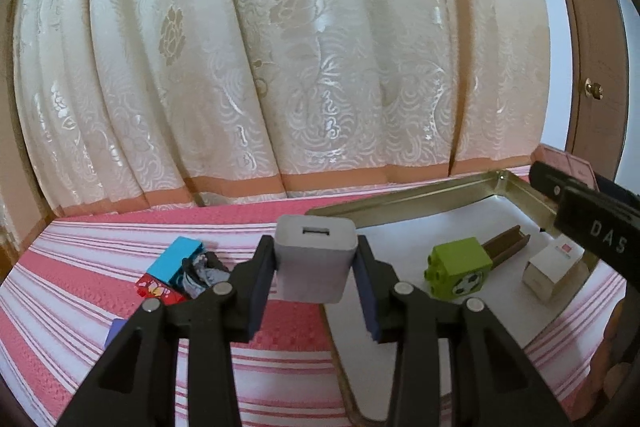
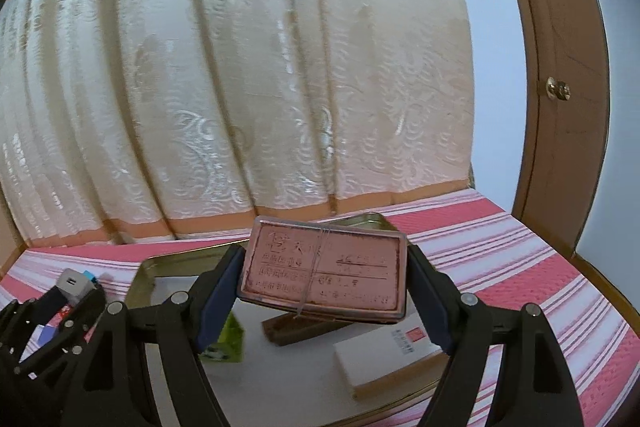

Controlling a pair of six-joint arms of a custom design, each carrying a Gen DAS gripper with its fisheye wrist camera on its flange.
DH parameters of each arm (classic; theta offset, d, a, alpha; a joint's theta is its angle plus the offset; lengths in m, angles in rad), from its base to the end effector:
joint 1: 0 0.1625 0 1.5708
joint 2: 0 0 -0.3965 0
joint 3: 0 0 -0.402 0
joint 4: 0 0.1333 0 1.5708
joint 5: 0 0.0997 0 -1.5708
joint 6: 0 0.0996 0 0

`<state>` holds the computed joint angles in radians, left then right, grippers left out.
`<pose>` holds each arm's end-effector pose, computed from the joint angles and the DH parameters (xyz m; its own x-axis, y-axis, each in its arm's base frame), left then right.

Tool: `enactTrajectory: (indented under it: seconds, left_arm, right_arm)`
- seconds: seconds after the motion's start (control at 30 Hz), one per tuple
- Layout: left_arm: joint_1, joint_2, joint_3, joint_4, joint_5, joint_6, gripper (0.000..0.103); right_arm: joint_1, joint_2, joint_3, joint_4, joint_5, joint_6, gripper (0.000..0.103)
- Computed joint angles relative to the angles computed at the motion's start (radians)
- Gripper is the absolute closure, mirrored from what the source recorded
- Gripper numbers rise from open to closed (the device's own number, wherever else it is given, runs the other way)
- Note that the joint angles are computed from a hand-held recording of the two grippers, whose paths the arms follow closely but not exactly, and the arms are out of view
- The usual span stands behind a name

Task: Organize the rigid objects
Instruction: 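Carry the white cube and copper card box over the gold tray, then lower and release the white cube with the left gripper while the right releases the card box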

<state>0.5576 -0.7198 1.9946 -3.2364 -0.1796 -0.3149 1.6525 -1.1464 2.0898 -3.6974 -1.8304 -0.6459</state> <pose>-0.3141 -0.4684 0.0609 -0.6353 -0.1960 -0.7470 0.6182 0.4507 -0.6440 0.1503 -0.5155 0.2543 -0.7661 -0.1006 0.6347 -0.6161 0.3959 -0.6809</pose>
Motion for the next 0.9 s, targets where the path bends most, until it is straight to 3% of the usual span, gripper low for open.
enactTrajectory:
  seconds: [0.07,0.2,0.23,0.27,0.33,0.53,0.6,0.67,0.73,0.87,0.9]
  left_arm:
    - [0.004,0.004,-0.01,-0.01,0.002,0.012,0.065]
    - [0.013,0.033,-0.044,-0.149,-0.011,0.145,0.066]
    - [0.015,0.052,-0.066,-0.217,-0.005,0.216,0.069]
    - [0.017,0.068,-0.084,-0.283,-0.009,0.286,0.081]
    - [0.019,0.08,-0.104,-0.332,-0.021,0.34,0.082]
    - [0.024,0.096,-0.125,-0.321,-0.181,0.418,0.077]
    - [0.022,0.101,-0.125,-0.33,-0.199,0.439,0.067]
    - [0.021,0.09,-0.115,-0.353,-0.201,0.45,0.041]
    - [0.018,0.07,-0.101,-0.414,-0.193,0.48,0.032]
    - [0.023,0.014,-0.073,-0.515,-0.157,0.482,0.006]
    - [0.027,0.008,-0.073,-0.541,-0.15,0.489,0.005]
  right_arm:
    - [-0.005,-0.004,-0.009,0.017,-0.004,0.008,0.022]
    - [-0.015,-0.014,-0.015,0.031,-0.004,0.023,0.022]
    - [-0.016,-0.015,-0.016,0.031,-0.004,0.024,0.022]
    - [-0.017,-0.017,-0.018,0.033,-0.004,0.026,0.022]
    - [-0.02,-0.018,-0.024,0.045,-0.001,0.035,0.022]
    - [-0.021,-0.019,-0.032,0.074,-0.007,0.046,0.022]
    - [-0.022,-0.022,-0.03,0.084,-0.002,0.048,0.022]
    - [-0.024,-0.026,-0.03,0.106,0.004,0.053,0.022]
    - [-0.024,-0.026,-0.031,0.121,0.003,0.054,0.022]
    - [-0.027,-0.033,-0.027,0.15,0.015,0.067,0.022]
    - [-0.027,-0.034,-0.028,0.167,0.018,0.073,0.022]
